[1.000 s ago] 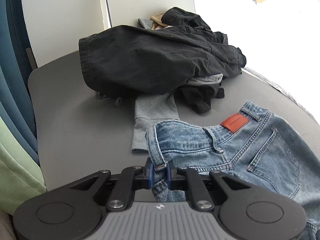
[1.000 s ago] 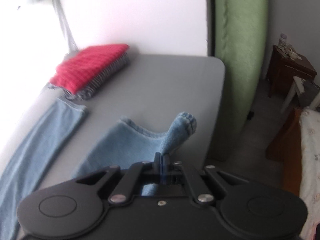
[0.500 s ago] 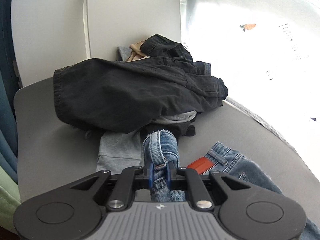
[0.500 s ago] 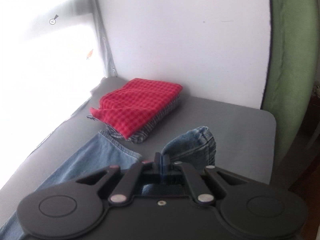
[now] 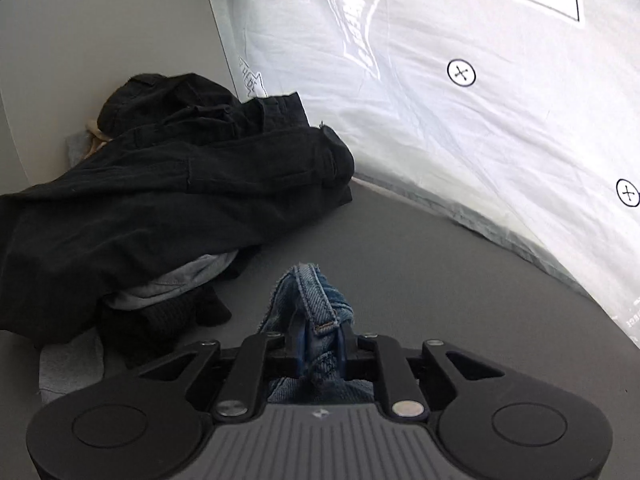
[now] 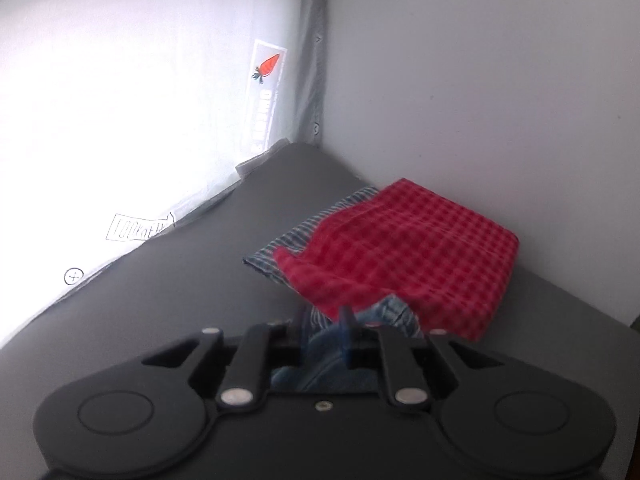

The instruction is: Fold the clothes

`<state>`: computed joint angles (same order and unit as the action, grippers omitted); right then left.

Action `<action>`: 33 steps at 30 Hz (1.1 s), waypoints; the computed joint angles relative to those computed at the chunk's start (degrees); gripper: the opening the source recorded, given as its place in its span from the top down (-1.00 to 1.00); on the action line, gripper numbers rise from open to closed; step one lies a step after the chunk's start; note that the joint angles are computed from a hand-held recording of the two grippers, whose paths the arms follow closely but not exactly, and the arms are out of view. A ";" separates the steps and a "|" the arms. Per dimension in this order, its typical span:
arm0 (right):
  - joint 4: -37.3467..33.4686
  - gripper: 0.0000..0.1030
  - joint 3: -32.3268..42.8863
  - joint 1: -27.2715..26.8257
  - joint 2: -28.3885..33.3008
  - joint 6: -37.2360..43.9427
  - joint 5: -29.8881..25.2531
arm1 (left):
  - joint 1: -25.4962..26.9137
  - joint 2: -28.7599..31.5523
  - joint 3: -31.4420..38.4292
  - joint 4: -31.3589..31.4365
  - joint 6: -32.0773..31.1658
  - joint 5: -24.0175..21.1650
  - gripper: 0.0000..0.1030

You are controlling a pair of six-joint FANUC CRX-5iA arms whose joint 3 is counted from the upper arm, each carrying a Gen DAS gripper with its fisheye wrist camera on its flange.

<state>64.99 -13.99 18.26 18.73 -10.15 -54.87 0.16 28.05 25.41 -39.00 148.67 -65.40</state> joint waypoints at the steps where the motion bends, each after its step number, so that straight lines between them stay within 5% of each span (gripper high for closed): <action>1: 2.90 0.03 -0.04 -0.06 0.41 -0.54 1.16 | 0.24 0.06 -0.04 0.69 0.75 0.57 0.62; 4: 9.99 -0.25 -1.96 0.52 0.21 -1.69 3.08 | -0.30 -1.74 -2.83 -1.13 2.54 2.73 0.47; 6: 9.72 -0.42 -3.12 2.20 -0.33 0.72 2.70 | -0.21 -4.41 -6.65 -1.80 2.31 4.96 -0.18; 8: 6.96 -0.50 -4.96 4.67 -1.75 2.77 3.53 | 0.18 -8.18 -11.46 -2.36 2.77 8.36 -0.38; 14: -1.50 -0.60 -10.83 14.88 -5.58 11.44 7.11 | 1.91 -19.49 -23.06 0.56 -1.77 15.55 -0.55; 19: 1.30 -0.66 -16.17 24.66 -8.56 15.64 10.01 | 4.14 -28.54 -31.64 2.15 -4.38 19.57 -0.65; 25: 0.29 -0.76 -17.40 32.72 -9.99 20.52 11.90 | 13.98 -36.55 -43.71 20.97 -20.57 27.72 -0.66; 33: -1.02 -0.80 -16.12 39.86 -5.26 29.12 6.14 | 17.47 -38.82 -54.64 37.63 -38.57 35.39 -0.70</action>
<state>63.97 -30.12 58.12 13.47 18.97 -48.73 17.62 -10.77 -29.23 -1.37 110.11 -30.00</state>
